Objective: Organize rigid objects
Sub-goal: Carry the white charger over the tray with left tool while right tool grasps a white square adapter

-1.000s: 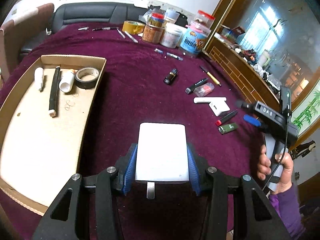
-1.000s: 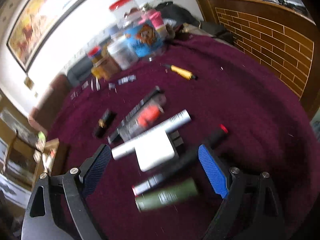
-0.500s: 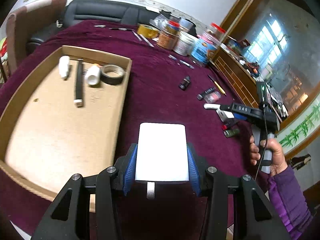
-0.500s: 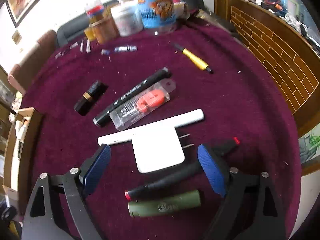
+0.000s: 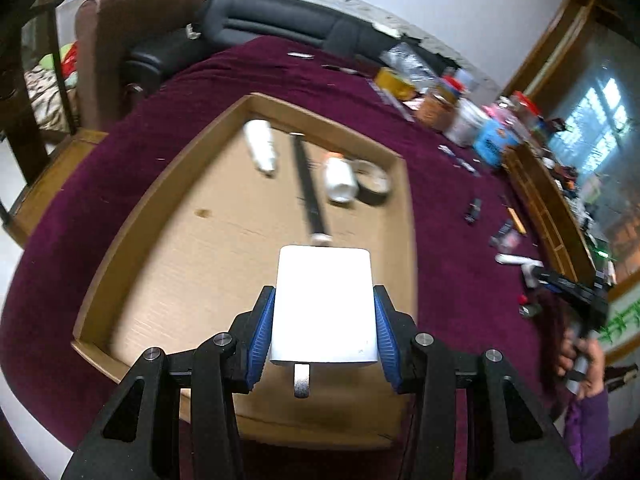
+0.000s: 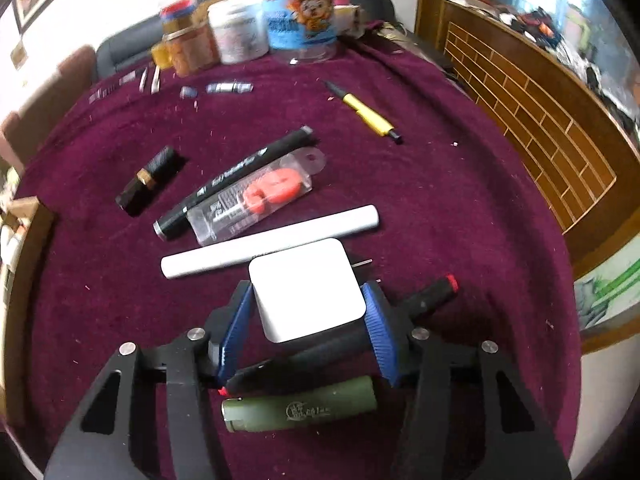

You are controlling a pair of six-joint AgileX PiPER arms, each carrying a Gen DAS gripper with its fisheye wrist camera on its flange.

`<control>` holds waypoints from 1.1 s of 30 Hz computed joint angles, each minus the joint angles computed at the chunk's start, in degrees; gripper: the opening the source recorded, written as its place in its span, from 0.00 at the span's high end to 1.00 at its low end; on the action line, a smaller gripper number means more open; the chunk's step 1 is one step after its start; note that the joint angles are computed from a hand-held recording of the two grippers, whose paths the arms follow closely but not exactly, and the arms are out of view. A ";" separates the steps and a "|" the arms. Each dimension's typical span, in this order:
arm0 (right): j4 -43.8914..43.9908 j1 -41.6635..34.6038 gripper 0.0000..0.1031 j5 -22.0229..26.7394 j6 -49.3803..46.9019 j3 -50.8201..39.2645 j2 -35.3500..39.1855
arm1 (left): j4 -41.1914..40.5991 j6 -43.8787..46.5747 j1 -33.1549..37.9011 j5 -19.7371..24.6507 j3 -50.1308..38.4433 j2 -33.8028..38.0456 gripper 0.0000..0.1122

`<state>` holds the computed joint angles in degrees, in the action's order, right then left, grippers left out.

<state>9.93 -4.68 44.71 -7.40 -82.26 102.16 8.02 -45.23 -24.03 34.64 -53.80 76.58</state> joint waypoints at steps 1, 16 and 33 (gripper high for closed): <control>1.49 -0.31 0.49 -0.02 -0.82 0.20 -0.85 | -1.34 2.40 1.99 0.41 -0.68 1.23 0.63; 12.82 20.59 0.48 7.29 -2.86 -6.73 -4.25 | -19.06 22.68 17.91 7.56 -18.85 22.03 0.64; 8.41 41.64 0.48 15.38 3.41 -28.92 16.67 | -28.21 32.64 23.35 6.68 -15.64 14.53 0.57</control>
<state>18.34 36.97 60.10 -3.99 -111.18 118.83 -20.19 -12.59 -0.68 41.32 -69.43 91.10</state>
